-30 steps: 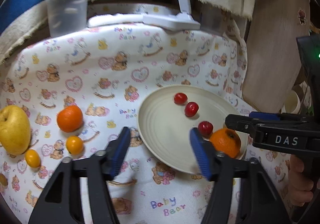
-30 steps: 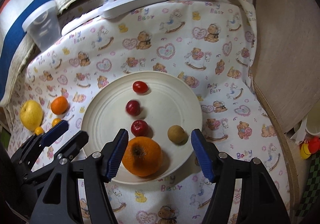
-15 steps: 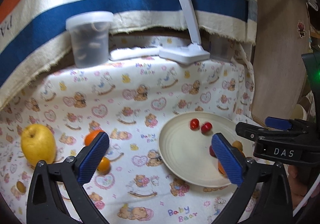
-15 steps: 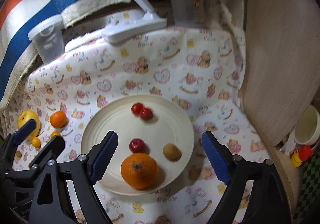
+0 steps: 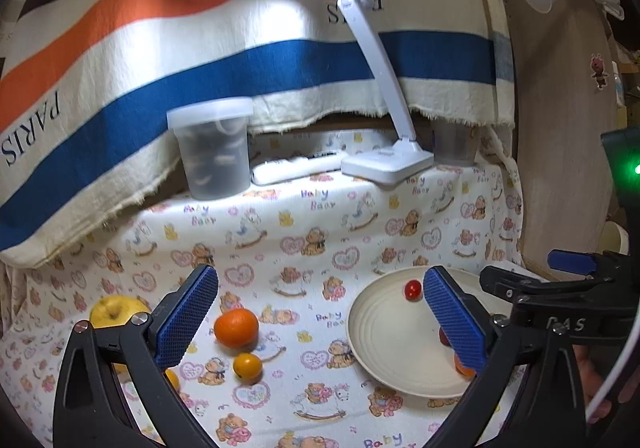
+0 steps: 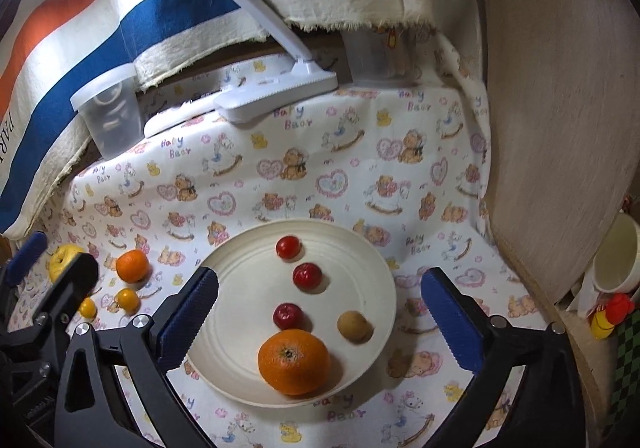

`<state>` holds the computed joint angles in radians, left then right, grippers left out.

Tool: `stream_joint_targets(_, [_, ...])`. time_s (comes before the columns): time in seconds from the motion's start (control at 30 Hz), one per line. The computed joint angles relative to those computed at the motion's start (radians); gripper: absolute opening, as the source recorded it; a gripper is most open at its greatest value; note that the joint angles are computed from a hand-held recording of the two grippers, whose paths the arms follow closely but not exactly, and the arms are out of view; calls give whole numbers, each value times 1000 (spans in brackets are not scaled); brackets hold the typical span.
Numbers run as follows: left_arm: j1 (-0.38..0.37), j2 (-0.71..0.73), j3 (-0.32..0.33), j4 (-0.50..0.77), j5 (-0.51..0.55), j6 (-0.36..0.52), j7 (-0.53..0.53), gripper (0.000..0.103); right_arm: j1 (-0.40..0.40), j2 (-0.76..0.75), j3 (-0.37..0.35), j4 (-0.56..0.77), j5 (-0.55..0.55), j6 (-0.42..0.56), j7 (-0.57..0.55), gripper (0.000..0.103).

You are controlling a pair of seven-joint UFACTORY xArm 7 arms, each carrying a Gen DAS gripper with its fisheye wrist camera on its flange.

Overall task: Organize fruits
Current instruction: 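Withdraw both tools from the plate back over the cloth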

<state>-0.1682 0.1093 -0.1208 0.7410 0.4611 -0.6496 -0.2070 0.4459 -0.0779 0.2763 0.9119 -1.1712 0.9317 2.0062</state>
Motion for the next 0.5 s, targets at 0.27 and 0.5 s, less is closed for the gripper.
stream_joint_targets(0.27, [37, -82, 37, -55, 69, -53, -56, 102, 10, 0, 11, 2, -59, 9, 44, 102])
stream_joint_targets(0.5, [79, -114, 87, -112, 61, -100, -18, 102, 37, 18, 21, 14, -140, 49, 96, 102])
